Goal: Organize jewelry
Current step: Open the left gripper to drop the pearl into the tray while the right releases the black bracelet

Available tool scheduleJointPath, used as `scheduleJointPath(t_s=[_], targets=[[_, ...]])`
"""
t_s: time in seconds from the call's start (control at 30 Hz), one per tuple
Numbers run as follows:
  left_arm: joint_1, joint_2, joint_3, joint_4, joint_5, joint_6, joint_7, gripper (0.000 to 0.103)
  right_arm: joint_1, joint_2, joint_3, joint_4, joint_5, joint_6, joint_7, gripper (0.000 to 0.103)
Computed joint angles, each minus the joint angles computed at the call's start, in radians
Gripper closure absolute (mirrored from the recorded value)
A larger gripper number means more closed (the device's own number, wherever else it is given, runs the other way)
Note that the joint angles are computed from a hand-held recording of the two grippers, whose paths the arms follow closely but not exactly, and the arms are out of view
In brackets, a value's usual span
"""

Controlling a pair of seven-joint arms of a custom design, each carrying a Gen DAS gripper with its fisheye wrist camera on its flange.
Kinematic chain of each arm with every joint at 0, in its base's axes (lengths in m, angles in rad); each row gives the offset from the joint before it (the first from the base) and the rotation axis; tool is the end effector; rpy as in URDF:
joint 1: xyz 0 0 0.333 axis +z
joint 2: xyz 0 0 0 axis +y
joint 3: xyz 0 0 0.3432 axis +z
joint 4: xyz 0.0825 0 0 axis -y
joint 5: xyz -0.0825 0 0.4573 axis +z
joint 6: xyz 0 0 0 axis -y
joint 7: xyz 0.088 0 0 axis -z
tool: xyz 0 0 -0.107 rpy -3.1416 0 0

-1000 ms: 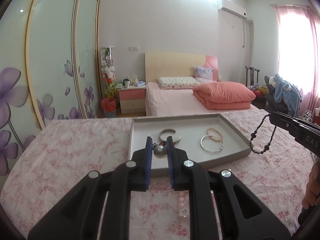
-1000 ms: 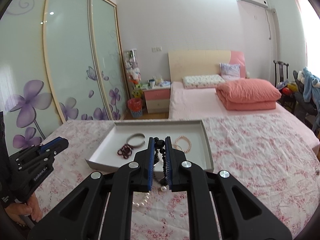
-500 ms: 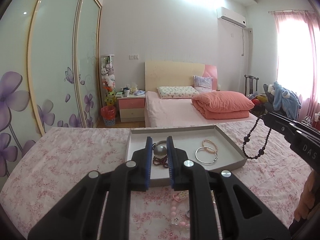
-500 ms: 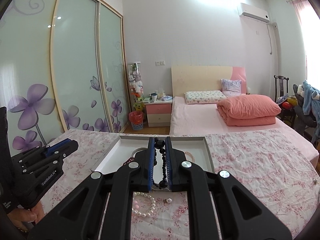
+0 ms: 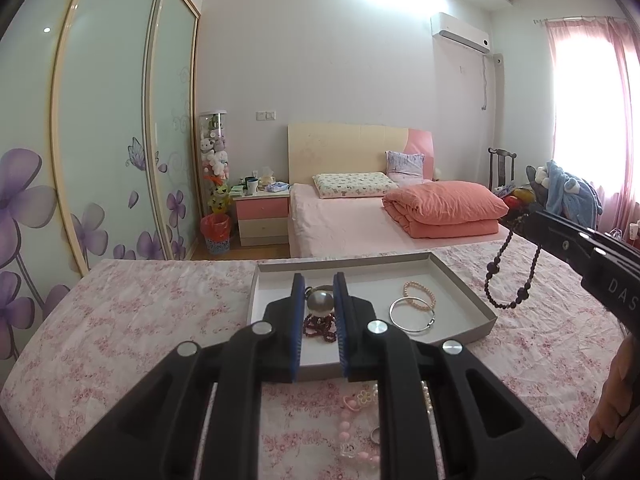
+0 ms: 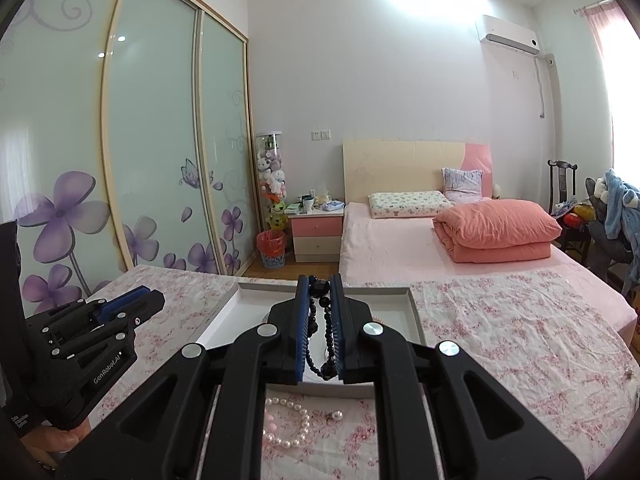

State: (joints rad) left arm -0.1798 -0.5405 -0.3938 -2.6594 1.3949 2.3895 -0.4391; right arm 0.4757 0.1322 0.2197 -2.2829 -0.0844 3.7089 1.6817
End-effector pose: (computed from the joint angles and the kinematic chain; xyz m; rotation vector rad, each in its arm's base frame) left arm 0.3844 -0.2296 0.4133 -1.6867 1.0990 -0.7425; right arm 0.4706 0.4019 0.4326 -1.6875 0.8197 -0.5140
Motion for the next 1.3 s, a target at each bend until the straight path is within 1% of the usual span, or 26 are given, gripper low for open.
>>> scheduleJointPath(t_s=[0.13,0.23,0.37,0.47,0.6,0.77,1.0,1.1,1.17,1.23,1.3], targets=[[0.022,0.040,0.013,0.033,0.041,0.013,-0.005,0.088,0.007,0.037,-0.001,0.052,0.028,0.002,-0.024,0.091],[0.040,0.072,0.032,0.057,0.076,0.026,-0.015,0.088,0.005,0.074,0.002,0.103,0.041,-0.013,-0.034,0.091],[0.062,0.134,0.064,0.100,0.133,0.053,-0.042,0.088,-0.002,0.139,0.011,0.185,0.061,-0.057,-0.046,0.091],[0.078,0.185,0.097,0.132,0.169,0.084,-0.056,0.088,-0.019,0.193,0.026,0.254,0.060,-0.108,-0.042,0.091],[0.099,0.255,0.143,0.178,0.200,0.146,-0.062,0.088,-0.025,0.248,0.037,0.322,0.079,-0.158,-0.064,0.091],[0.115,0.326,0.176,0.224,0.224,0.196,-0.068,0.088,-0.075,0.317,0.093,0.408,0.069,-0.243,-0.064,0.091],[0.130,0.402,0.214,0.272,0.225,0.262,-0.046,0.088,-0.107,0.384,0.149,0.492,0.106,-0.341,-0.121,0.091],[0.135,0.427,0.223,0.291,0.225,0.272,-0.038,0.088,-0.084,0.402,0.132,0.520,0.150,-0.372,-0.156,0.091],[0.138,0.442,0.229,0.301,0.228,0.283,-0.043,0.088,-0.090,0.414,0.143,0.535,0.172,-0.394,-0.178,0.091],[0.139,0.454,0.234,0.307,0.227,0.292,-0.045,0.087,-0.077,0.419,0.133,0.545,0.201,-0.412,-0.198,0.091],[0.142,0.465,0.240,0.314,0.222,0.307,-0.042,0.083,-0.069,0.419,0.126,0.547,0.227,-0.428,-0.219,0.090]])
